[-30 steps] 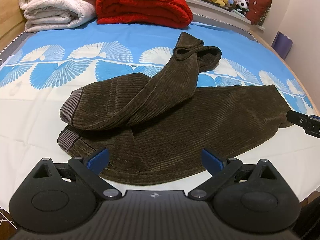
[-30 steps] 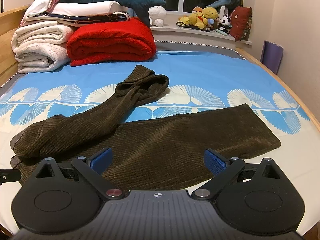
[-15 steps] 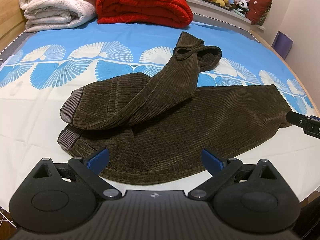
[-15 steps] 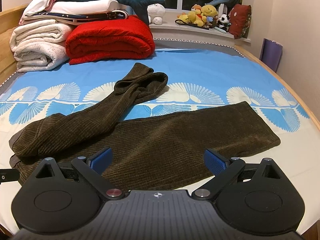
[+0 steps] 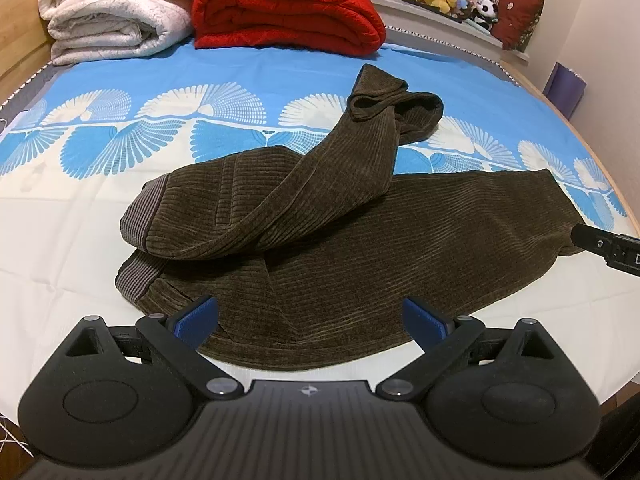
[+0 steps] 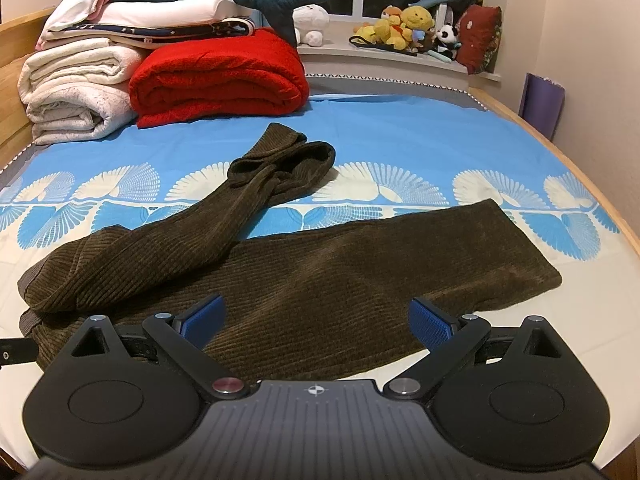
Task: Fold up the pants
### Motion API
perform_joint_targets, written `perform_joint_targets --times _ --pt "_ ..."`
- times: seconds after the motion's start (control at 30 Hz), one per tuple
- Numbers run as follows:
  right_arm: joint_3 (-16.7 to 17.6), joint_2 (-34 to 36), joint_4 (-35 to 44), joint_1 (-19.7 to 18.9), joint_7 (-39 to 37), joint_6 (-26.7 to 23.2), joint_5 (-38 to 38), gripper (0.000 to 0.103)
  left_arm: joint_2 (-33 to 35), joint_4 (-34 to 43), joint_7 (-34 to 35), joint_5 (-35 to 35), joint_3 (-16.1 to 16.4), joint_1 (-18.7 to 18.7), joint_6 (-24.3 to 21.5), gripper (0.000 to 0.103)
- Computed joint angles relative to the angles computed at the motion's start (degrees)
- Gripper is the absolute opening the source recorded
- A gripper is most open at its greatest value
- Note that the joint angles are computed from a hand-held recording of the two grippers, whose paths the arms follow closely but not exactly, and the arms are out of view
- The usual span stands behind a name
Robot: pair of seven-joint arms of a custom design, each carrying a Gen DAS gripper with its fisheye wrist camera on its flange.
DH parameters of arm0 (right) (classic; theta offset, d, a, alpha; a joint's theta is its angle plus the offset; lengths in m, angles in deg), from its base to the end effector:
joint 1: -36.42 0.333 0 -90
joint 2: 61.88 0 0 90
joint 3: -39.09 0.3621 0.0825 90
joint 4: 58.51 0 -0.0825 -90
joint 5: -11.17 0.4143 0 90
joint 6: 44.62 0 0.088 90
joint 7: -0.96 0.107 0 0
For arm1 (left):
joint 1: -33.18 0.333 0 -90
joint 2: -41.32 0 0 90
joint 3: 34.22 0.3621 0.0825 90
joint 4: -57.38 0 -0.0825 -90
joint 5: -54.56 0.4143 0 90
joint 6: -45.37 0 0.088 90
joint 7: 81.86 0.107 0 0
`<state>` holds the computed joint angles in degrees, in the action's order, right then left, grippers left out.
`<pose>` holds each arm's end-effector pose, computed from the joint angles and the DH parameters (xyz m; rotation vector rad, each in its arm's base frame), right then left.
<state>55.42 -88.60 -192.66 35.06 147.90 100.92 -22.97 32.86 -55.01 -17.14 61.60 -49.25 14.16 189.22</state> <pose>0.4479 0.1486 0.6056 -1.4510 2.0286 -0.9242 0.4807 -0.3389 0.6548 -1.6623 2.1123 -0.8797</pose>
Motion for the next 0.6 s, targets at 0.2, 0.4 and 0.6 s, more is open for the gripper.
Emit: perform_joint_targets --times 0.2,0.4,0.6 --pt "-1.6 -1.3 -1.7 -1.3 2.5 4.8 1.7 0.071 -0.2 2.4 5.7 -9.3 3.2 0.4 -1.1 0.034" --pt "-2.3 -4.5 -5.6 -10.5 4.3 16.8 1.7 0.044 5.6 10.7 10.9 -14.3 5.6 5.0 -3.0 0.028" --pt "-10.2 1.6 -3.2 -8.6 -6.0 11.1 15.3 0.047 11.9 13.6 13.1 -11.5 4.4 7.8 -12.5 0.036"
